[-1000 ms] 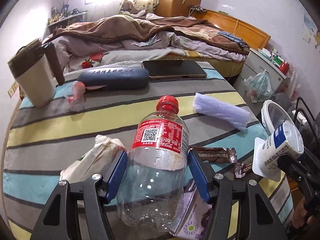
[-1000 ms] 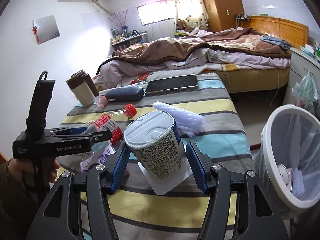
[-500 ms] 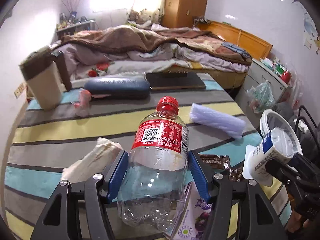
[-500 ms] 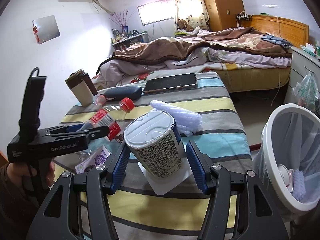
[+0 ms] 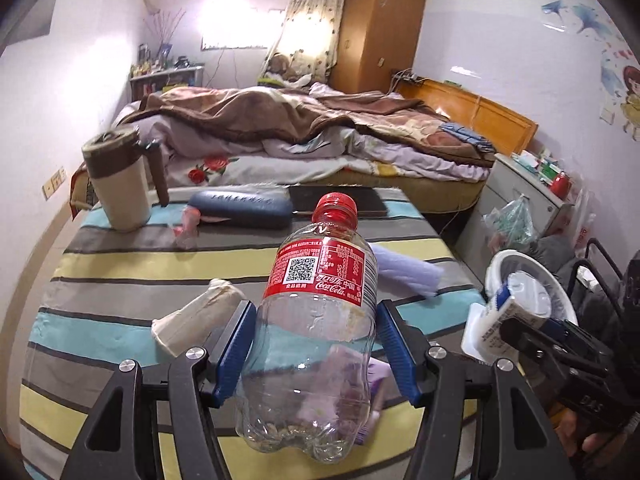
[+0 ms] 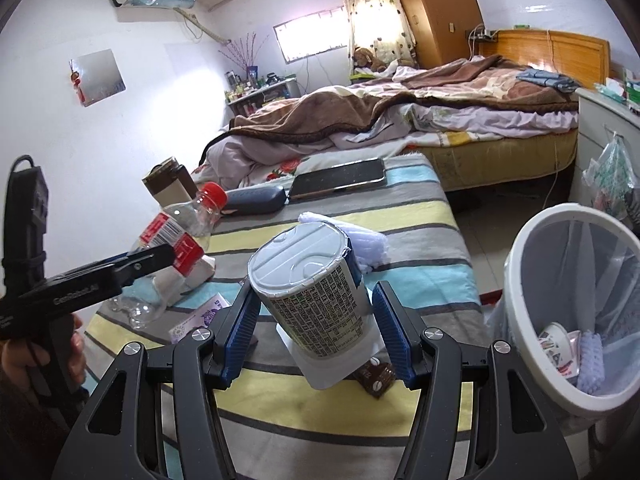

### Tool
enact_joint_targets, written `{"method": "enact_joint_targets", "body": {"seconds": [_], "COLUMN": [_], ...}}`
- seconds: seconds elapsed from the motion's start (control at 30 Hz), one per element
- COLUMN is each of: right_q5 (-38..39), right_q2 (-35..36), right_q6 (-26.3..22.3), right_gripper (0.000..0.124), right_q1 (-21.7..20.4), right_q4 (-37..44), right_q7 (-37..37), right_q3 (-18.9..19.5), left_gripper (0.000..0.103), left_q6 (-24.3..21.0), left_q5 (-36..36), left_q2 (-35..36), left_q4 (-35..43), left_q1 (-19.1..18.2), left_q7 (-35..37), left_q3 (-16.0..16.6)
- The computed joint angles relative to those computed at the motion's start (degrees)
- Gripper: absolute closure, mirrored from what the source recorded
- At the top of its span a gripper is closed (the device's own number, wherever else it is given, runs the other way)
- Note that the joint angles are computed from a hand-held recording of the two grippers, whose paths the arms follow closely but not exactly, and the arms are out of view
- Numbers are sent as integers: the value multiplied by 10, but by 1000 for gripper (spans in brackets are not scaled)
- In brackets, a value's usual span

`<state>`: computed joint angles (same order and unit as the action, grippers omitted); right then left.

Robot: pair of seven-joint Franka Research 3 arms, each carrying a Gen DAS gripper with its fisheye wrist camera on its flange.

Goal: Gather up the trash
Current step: 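Carry the can and bottle over the bin and open both tools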

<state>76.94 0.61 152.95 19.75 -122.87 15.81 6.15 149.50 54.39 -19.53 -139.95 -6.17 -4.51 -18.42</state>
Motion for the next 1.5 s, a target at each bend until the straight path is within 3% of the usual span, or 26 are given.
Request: {"method": "enact_joint_targets", "body": {"seconds": [0.33,0.73,1.2,1.5], "right_q5": [38,58,67,-6], "right_q2": [-24,-23,-9,21], "right_q6": [3,37,93,121], "right_gripper": [64,64,64,64], "right_q1": [-11,-31,-60,-80], "right_q4": [-14,-9,2,17], "right_q7": [-41,-42,-29,42], "right_q3": [-15,-28,-39,-40], "left_gripper": [41,41,41,41], "left_q6": [-15,-9,17,48], "left_q5": [32,84,60,-37], "left_q2": [41,142,293,404], "left_q4": [58,162,320,436], "left_q1": [-25,-80,-154,-192], "left_q7": [-21,-30,62,187], "left_q3": [-22,-5,41,69]}}
